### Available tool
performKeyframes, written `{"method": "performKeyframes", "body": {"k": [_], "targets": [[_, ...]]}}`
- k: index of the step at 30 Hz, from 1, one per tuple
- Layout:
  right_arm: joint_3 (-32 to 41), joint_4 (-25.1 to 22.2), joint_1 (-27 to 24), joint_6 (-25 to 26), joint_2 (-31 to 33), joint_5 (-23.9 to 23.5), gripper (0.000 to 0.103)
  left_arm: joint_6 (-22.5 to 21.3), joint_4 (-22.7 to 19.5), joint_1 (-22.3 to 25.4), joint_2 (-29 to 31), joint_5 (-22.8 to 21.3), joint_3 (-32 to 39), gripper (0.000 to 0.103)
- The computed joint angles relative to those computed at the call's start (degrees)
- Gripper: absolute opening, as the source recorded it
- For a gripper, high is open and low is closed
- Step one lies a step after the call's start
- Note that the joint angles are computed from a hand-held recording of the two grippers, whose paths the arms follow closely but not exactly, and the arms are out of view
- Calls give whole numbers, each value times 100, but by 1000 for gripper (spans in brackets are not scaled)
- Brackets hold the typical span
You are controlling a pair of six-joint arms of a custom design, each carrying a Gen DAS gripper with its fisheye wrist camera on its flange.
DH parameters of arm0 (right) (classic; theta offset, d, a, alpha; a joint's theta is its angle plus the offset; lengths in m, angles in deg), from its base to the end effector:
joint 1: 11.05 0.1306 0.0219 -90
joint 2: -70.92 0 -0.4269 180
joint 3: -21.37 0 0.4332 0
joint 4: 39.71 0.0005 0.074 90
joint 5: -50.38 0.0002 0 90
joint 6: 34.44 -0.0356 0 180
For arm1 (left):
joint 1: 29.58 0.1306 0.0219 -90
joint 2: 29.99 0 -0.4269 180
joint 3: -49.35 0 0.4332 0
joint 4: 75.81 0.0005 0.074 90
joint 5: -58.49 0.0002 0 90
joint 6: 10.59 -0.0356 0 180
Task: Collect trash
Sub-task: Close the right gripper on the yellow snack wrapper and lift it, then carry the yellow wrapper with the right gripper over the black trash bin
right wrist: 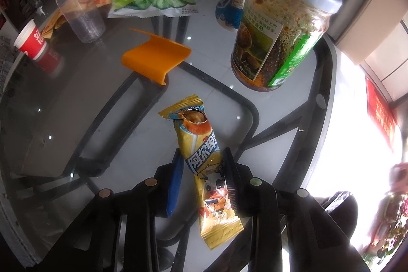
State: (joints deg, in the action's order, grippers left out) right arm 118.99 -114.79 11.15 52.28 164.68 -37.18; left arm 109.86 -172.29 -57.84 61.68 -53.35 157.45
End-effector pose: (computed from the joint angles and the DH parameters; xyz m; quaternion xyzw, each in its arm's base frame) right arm 0.4796 0.1936 0.4819 -0.1587 0.9735 0.0155 0.1637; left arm 0.4184 -0.2104 0.5744 -0.0351 0.9777 0.1227 0.1667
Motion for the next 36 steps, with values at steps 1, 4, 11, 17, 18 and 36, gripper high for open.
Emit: {"method": "performKeyframes", "body": {"k": [1, 4, 11, 17, 18, 36], "targets": [[5, -2, 3, -11, 2, 1, 27, -1, 3, -1, -1, -4, -4, 97], [-1, 2, 12, -31, -1, 19, 23, -9, 3, 10, -3, 8, -12, 97], [-20, 42, 32, -82, -28, 67, 14, -16, 19, 38, -3, -18, -10, 97], [-8, -2, 35, -155, -34, 20, 11, -28, 18, 39, 2, -21, -19, 97], [-18, 2, 33, -157, -41, 19, 11, -36, 19, 38, -2, -26, -30, 97], [-62, 12, -38, -179, -166, -27, 10, -35, 45, -69, 39, -59, -32, 97]]}}
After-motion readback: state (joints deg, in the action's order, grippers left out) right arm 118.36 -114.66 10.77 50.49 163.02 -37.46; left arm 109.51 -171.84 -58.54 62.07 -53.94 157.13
